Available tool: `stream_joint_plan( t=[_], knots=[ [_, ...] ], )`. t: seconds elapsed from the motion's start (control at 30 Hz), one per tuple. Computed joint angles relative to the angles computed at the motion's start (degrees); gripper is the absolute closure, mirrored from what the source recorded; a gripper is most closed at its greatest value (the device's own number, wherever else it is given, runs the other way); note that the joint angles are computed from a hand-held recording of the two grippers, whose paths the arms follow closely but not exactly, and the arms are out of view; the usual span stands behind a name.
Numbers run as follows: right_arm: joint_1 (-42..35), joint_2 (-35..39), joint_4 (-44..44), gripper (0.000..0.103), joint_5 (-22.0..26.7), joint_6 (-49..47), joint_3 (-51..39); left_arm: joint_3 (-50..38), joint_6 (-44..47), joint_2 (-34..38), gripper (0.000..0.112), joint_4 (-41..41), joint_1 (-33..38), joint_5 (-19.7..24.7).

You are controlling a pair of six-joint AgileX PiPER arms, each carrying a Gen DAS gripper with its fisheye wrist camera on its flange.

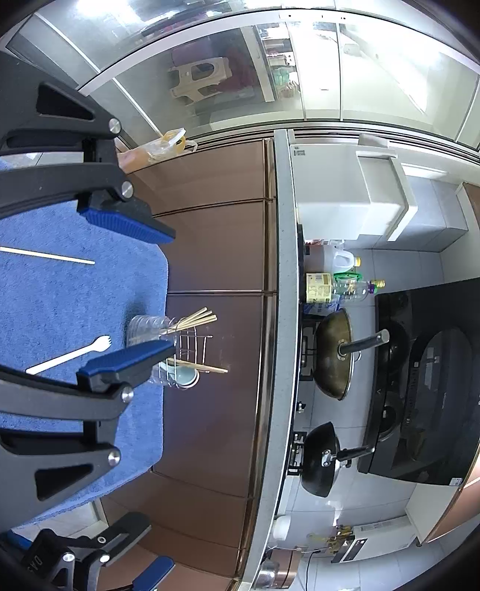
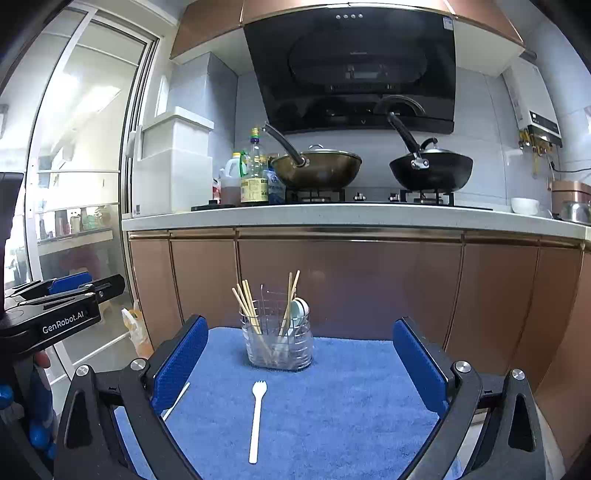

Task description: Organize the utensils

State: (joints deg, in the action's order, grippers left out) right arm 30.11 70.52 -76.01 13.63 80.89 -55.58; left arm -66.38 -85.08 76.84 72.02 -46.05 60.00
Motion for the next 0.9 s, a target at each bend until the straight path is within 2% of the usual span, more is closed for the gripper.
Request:
stream_joint_plan(
  t=[0.23, 0.6, 0.9],
  knots=[
    [0.8, 1.0, 3.9, 0.004, 3.8, -3.9, -0.8, 0.3, -0.8, 0.6, 0.06, 0.3, 0.0, -0.1],
    [-1.3, 0.9, 8.2, 0.004, 4.3, -6.8, 0.1, 0.2, -1.2, 1.9, 0.06, 1.8, -2.5, 1.1],
    [0.6, -0.3, 11.2, 0.004, 8.5, -9.2, 1.2, 0.4, -1.2, 2.2, 0.06, -0.3, -4.9, 2.3]
  ],
)
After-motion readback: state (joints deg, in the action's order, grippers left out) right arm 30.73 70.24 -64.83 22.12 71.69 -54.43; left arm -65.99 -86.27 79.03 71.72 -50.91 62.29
